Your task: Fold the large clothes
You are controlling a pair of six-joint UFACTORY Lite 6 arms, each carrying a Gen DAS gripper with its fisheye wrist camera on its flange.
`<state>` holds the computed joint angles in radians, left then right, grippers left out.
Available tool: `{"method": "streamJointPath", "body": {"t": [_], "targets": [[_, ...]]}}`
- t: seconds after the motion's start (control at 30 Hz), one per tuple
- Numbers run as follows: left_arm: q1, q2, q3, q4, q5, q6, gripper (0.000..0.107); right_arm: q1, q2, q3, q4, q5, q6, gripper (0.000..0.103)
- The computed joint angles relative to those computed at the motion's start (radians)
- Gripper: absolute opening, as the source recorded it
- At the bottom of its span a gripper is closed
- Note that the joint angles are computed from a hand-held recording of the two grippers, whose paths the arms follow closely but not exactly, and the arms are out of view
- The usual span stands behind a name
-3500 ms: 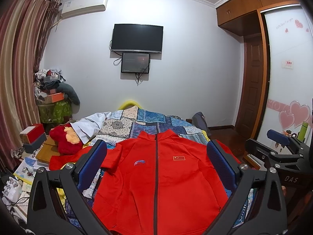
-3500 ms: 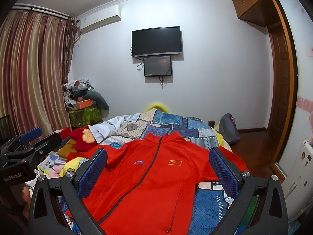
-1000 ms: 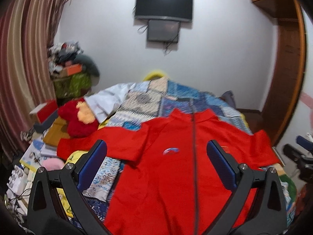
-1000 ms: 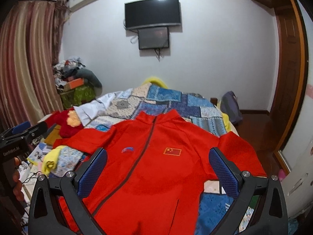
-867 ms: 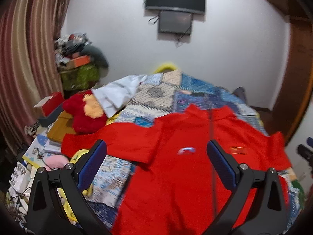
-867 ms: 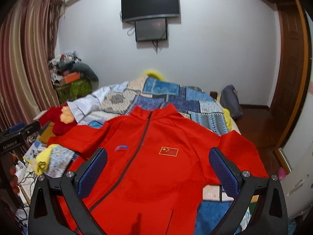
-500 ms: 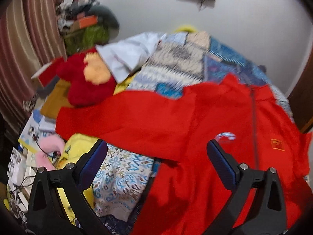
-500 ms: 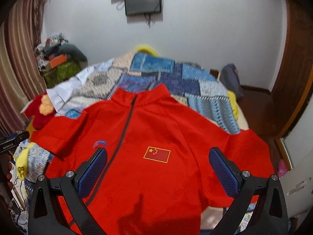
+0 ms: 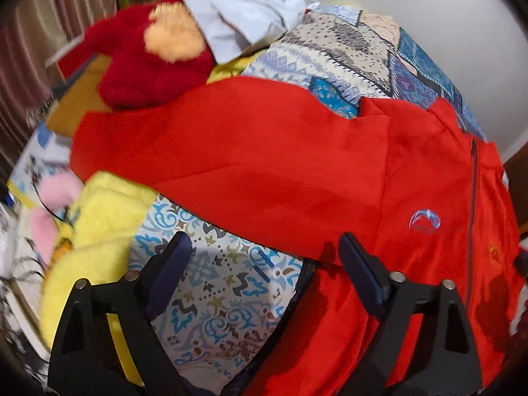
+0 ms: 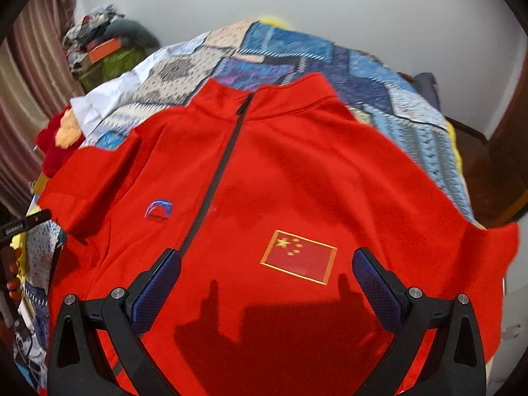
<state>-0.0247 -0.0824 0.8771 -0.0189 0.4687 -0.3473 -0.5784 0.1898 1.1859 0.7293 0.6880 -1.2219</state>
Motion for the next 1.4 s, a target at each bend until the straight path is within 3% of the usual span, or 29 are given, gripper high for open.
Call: {"method": "streamJointPath", "body": {"t": [0.1,0.2,0.37,0.43,0.47,0.57,0.73,0.97,1.07,1.2,1.4], "targets": [[0.038,0.042,0.018,-0.079,-0.045,0.072,0.084,0.029,-0.003,-0.012,-0.004,-0.007,-0.01,0.103],[0.035,0.099,0.075,0.02,-0.049,-0.029,0.068,0.04,-0.014,-0.028,0.004,-0.01,-0.029,0.103],[0.019,0.192,0.189,0.194,-0.026,-0.18,0.034,0.028,-0.04,-0.052,0.018,-0.019,-0.066,0.103],[-0.006,0.214,0.244,0.281,0.013,-0.251,0.009,0.012,-0.041,-0.045,0.02,-0.012,-0.075,0.103],[-0.015,0.219,0.265,0.299,0.034,-0.257,0.006,0.004,-0.044,-0.042,0.02,-0.008,-0.074,0.103],[-0.075,0.223,0.341,0.397,0.099,-0.326,0.005,-0.03,-0.046,-0.022,0.02,0.016,-0.08,0.103],[-0.194,0.176,0.446,0.373,0.157,-0.312,0.004,-0.099,-0.066,0.012,0.034,0.062,-0.106,0.103],[-0.402,0.311,0.628,0.358,0.221,-0.329,0.004,-0.206,-0.1,0.072,0.057,0.174,-0.134,0.103],[-0.471,0.384,0.636,0.344,0.224,-0.344,0.004,-0.244,-0.102,0.091,0.058,0.213,-0.15,0.103],[-0.493,0.471,0.604,0.179,0.173,-0.254,0.004,-0.28,-0.116,0.083,0.044,0.23,-0.183,0.103],[-0.552,0.488,0.532,0.163,0.159,-0.255,0.004,-0.305,-0.114,0.069,-0.004,0.247,-0.191,0.103]]}}
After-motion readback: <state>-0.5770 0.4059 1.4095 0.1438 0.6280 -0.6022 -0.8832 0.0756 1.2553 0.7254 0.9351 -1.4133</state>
